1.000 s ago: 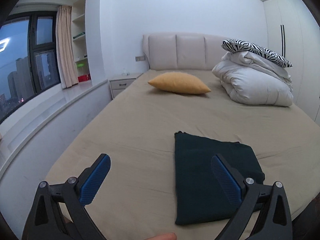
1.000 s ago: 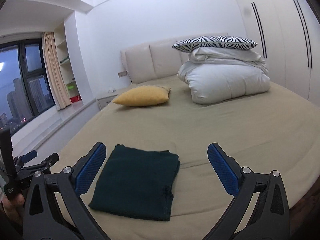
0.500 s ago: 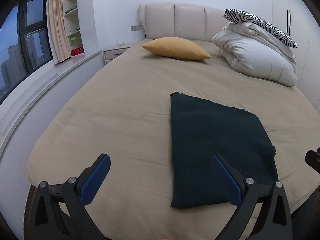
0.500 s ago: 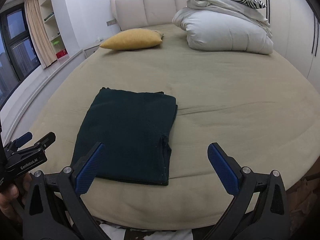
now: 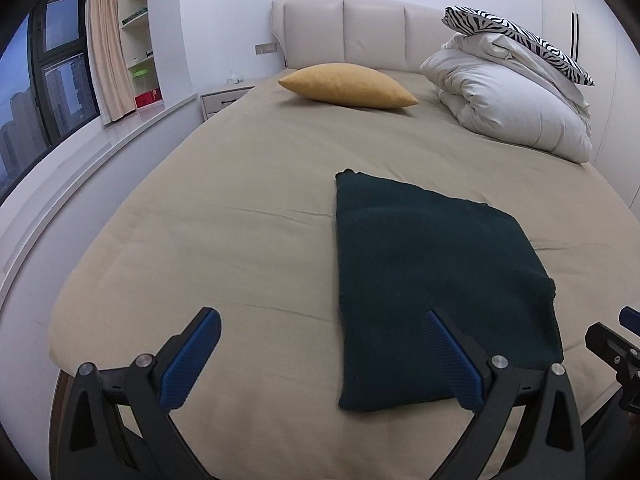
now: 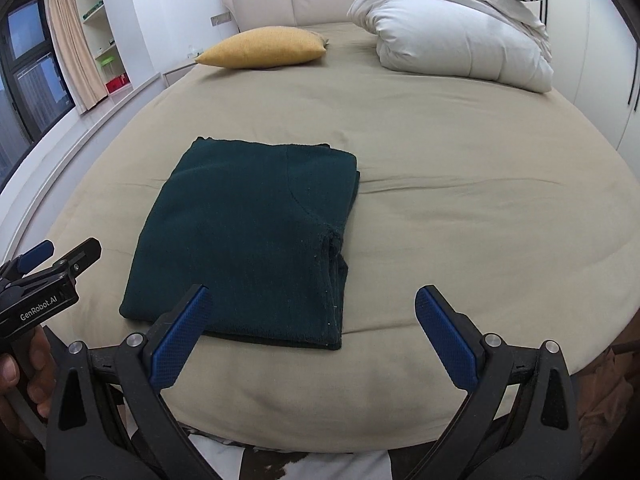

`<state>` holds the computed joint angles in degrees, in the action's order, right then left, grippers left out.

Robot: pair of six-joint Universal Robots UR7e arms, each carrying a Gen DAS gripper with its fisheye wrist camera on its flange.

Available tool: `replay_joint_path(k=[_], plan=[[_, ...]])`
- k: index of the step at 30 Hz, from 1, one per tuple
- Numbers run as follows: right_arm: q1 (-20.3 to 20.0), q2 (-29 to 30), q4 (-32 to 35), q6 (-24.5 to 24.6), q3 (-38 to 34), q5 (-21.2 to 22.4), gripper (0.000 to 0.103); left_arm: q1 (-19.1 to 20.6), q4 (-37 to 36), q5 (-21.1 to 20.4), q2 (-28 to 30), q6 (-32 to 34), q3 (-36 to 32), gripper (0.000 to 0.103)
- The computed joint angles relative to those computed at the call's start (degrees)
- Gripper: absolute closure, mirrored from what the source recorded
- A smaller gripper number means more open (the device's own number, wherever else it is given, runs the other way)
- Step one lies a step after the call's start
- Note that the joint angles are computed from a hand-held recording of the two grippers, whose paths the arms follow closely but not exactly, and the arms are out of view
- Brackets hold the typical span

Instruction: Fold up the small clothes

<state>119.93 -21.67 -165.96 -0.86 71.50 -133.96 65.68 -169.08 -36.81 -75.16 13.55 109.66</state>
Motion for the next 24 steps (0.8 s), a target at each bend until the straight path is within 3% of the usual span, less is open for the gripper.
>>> replay_joint_path(k=[24], plan=[[0.3,0.3,2.3,1.7,-0.4,0.0,0.000,-0.1,0.2,-0.2,0.2,-0.1,0.0,0.000]])
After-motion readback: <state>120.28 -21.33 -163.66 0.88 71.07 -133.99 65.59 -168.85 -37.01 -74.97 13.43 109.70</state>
